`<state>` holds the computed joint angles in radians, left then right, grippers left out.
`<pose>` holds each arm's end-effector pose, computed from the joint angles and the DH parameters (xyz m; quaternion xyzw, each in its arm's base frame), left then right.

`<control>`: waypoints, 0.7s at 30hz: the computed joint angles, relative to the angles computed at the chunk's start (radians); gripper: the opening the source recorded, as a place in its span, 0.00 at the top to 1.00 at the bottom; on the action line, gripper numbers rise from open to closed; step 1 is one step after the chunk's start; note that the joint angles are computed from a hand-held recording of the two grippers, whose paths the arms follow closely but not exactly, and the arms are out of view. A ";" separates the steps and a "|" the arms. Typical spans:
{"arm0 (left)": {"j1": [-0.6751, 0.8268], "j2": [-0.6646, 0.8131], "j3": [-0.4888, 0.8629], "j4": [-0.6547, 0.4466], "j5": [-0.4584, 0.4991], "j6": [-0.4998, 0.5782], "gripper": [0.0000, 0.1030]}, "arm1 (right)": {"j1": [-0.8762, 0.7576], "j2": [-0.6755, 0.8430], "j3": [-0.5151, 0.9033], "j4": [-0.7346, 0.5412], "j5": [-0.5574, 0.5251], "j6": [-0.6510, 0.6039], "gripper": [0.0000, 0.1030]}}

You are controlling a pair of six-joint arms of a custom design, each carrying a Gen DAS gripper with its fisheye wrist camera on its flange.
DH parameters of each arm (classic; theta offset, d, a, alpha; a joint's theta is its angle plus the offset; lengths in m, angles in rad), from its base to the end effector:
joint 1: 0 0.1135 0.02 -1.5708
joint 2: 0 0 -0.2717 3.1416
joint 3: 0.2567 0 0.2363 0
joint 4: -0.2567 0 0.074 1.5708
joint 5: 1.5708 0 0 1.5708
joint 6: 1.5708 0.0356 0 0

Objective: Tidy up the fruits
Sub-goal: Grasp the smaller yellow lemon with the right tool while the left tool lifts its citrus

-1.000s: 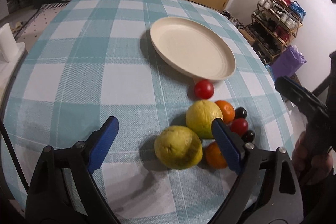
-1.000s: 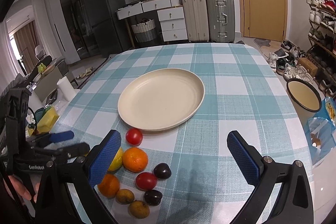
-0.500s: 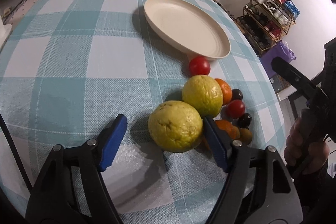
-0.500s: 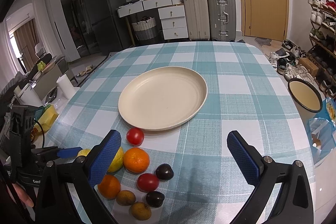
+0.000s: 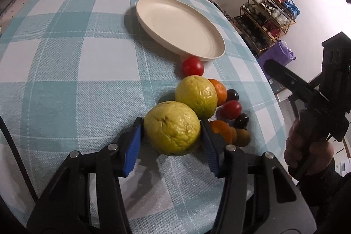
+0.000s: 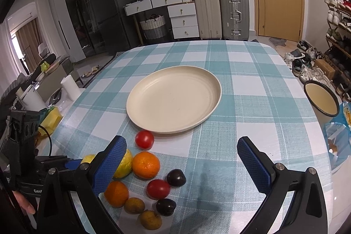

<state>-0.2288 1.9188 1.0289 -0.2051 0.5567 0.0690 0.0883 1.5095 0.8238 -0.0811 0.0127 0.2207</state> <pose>0.3375 -0.0979 0.1364 0.2027 0.9145 -0.2843 0.2046 0.2961 0.0258 0.2104 0.0634 0.9181 0.0544 0.3875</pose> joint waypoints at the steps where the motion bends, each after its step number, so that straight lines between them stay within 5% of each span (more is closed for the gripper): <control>1: 0.005 -0.004 -0.003 0.000 0.003 0.001 0.53 | 0.001 0.002 0.001 -0.001 -0.006 -0.002 0.00; 21: 0.137 -0.002 0.005 -0.040 0.063 0.057 0.53 | 0.101 0.147 0.165 -0.134 -0.186 -0.065 0.00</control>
<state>-0.0916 1.9173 1.0338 -0.2449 0.6197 0.1264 0.1889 1.6567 0.9885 -0.2149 -0.1735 0.1561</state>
